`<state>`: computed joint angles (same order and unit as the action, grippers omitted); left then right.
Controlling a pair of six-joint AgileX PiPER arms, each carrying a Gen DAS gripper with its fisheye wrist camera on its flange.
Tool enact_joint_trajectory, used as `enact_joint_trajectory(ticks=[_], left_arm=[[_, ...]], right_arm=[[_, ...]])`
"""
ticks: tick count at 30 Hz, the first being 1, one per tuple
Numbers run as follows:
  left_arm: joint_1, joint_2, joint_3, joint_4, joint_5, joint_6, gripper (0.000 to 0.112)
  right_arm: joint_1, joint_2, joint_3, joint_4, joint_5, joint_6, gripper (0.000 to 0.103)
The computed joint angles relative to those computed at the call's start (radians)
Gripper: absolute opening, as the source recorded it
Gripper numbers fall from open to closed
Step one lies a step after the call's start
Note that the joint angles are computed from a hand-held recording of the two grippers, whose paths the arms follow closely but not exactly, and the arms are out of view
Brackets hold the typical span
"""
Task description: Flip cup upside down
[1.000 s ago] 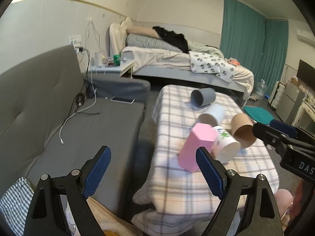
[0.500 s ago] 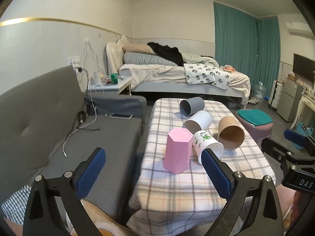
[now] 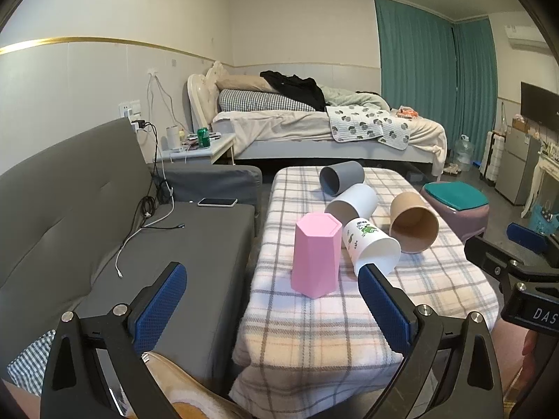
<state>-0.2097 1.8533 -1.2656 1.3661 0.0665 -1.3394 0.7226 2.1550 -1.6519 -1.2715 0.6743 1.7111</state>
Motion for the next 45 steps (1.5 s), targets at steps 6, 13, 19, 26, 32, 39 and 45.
enact_joint_trajectory(ticks=[6, 13, 19, 26, 32, 39, 45], left_arm=[[0.003, 0.000, 0.001, -0.004, -0.002, 0.004, 0.102], [0.001, -0.003, 0.008, 0.149, 0.001, -0.156, 0.102], [-0.004, -0.007, 0.017, 0.326, 0.018, -0.339, 0.102], [-0.005, -0.012, 0.015, 0.206, 0.015, -0.223, 0.102], [-0.004, -0.011, 0.014, 0.222, 0.014, -0.240, 0.102], [-0.003, -0.011, 0.012, 0.184, 0.013, -0.202, 0.102], [-0.001, -0.011, 0.013, 0.209, 0.010, -0.226, 0.102]], right_arm=[[0.003, 0.003, -0.004, 0.004, 0.002, -0.007, 0.102], [0.003, 0.001, 0.001, 0.004, 0.002, -0.004, 0.102], [0.004, -0.001, 0.005, 0.007, 0.001, -0.005, 0.102], [0.002, 0.000, 0.005, 0.007, -0.003, -0.004, 0.102], [0.002, 0.000, 0.006, 0.009, -0.002, -0.005, 0.102], [0.002, 0.001, 0.005, 0.007, -0.001, -0.004, 0.102], [0.003, 0.001, 0.004, 0.007, 0.001, -0.004, 0.102]])
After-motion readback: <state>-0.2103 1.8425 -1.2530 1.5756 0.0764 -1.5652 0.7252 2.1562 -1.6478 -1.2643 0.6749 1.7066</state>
